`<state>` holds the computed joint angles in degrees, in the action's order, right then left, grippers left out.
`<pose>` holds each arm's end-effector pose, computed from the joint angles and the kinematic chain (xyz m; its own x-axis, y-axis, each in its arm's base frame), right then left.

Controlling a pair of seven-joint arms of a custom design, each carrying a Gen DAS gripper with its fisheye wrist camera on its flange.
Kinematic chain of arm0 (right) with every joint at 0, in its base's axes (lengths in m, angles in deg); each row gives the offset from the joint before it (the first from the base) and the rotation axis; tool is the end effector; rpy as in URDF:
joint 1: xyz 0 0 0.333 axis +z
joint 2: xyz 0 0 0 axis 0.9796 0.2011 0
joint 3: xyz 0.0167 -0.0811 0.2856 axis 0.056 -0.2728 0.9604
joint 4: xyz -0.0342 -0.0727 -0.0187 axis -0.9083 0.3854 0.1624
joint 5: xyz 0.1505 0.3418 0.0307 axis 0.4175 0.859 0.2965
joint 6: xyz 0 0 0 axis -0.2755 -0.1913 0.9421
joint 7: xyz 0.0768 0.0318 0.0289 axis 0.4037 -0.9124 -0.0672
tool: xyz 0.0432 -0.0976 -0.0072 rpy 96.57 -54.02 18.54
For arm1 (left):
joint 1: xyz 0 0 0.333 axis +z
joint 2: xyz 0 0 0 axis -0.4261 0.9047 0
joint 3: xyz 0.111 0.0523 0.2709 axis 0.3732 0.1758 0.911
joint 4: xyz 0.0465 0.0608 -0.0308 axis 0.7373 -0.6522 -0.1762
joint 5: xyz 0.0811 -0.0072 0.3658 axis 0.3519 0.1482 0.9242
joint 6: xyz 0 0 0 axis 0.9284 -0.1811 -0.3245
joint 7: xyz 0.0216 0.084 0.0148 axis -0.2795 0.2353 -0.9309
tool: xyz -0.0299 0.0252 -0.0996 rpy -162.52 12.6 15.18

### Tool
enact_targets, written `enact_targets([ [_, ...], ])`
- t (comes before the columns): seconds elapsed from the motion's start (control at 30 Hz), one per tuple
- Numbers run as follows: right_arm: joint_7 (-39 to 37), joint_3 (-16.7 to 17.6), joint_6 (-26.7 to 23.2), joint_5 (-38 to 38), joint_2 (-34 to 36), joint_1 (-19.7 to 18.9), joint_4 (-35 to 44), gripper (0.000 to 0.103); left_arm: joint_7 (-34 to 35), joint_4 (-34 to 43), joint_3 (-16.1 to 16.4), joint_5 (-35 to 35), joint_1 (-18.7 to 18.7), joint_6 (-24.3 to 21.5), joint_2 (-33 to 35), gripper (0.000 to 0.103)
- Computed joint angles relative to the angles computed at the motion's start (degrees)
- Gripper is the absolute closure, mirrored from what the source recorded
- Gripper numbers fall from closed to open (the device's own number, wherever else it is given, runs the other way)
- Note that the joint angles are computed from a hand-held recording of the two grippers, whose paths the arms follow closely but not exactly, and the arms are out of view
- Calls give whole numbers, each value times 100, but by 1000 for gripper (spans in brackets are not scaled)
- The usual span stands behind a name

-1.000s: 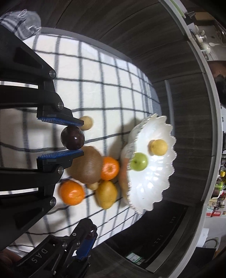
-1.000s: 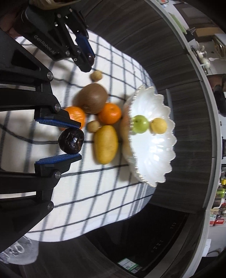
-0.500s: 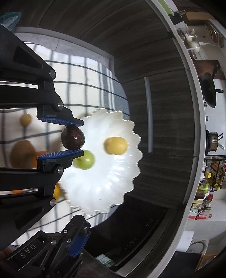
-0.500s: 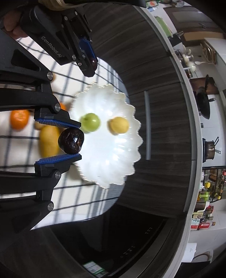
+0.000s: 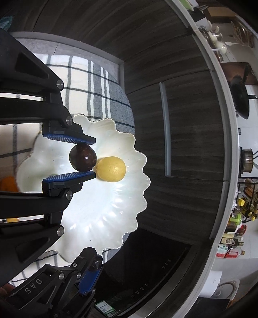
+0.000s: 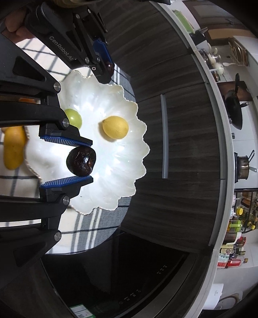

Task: Organize fruits
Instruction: 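Open the left tool releasing its cherry into the bowl while the right tool releases its cherry, then withdraw both open tools from the bowl toward the remaining fruits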

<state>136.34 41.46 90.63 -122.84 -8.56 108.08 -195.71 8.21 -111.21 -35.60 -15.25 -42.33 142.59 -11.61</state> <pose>0.4946 0.3511 0.4580 -0.1754 -0.9838 -0.0375 -0.6930 0.1504 -0.7051 0.5612 -0.2996 0.4656 -0.3813 -0.9241 0.0242 -0.6720 0.2591 -0.6937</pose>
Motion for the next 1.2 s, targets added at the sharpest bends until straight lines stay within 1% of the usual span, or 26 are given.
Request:
enact_targets([
  [0.23, -336, -114, 49, 189, 345, -4, 305, 72, 209, 393, -27, -187, 12, -213, 440, 76],
  [0.43, -544, -216, 100, 467, 539, 13, 433, 72, 260, 557, 11, -248, -40, -370, 624, 75],
  [0.47, -588, -228, 98, 521, 563, 16, 454, 72, 273, 566, 7, -270, -33, -379, 632, 71],
  [0.5, -640, -237, 112, 579, 579, 16, 467, 72, 250, 579, 28, -258, -48, -397, 631, 60],
  [0.57, -695, -264, 75, 632, 591, 39, 493, 72, 26, 548, 175, -53, -161, -360, 590, 44],
  [0.6, -697, -278, 2, 611, 591, 67, 517, 72, -109, 517, 258, 97, -220, -314, 559, 44],
  [0.67, -679, -296, -154, 549, 589, 117, 568, 65, -194, 475, 284, 248, -229, -323, 496, 43],
  [0.73, -517, -317, -445, 334, 545, 214, 607, 41, -238, 433, 272, 303, -190, -346, 438, 38],
  [0.8, -359, -304, -620, 129, 490, 264, 607, 31, -372, 348, 305, 438, -194, -314, 348, 29],
  [0.83, -302, -285, -702, 40, 460, 282, 607, 27, -442, 277, 318, 509, -193, -282, 274, 27],
  [0.9, -279, -233, -767, -13, 423, 275, 613, 25, -526, 180, 304, 586, -161, -259, 155, 21],
  [1.03, -240, -144, -884, 22, 322, 258, 605, 24, -493, 19, 179, 516, -20, -246, -76, 21],
  [1.2, -111, -32, -1037, -44, 120, 265, 546, 24, -512, -242, 113, 596, 71, -121, -404, 21],
])
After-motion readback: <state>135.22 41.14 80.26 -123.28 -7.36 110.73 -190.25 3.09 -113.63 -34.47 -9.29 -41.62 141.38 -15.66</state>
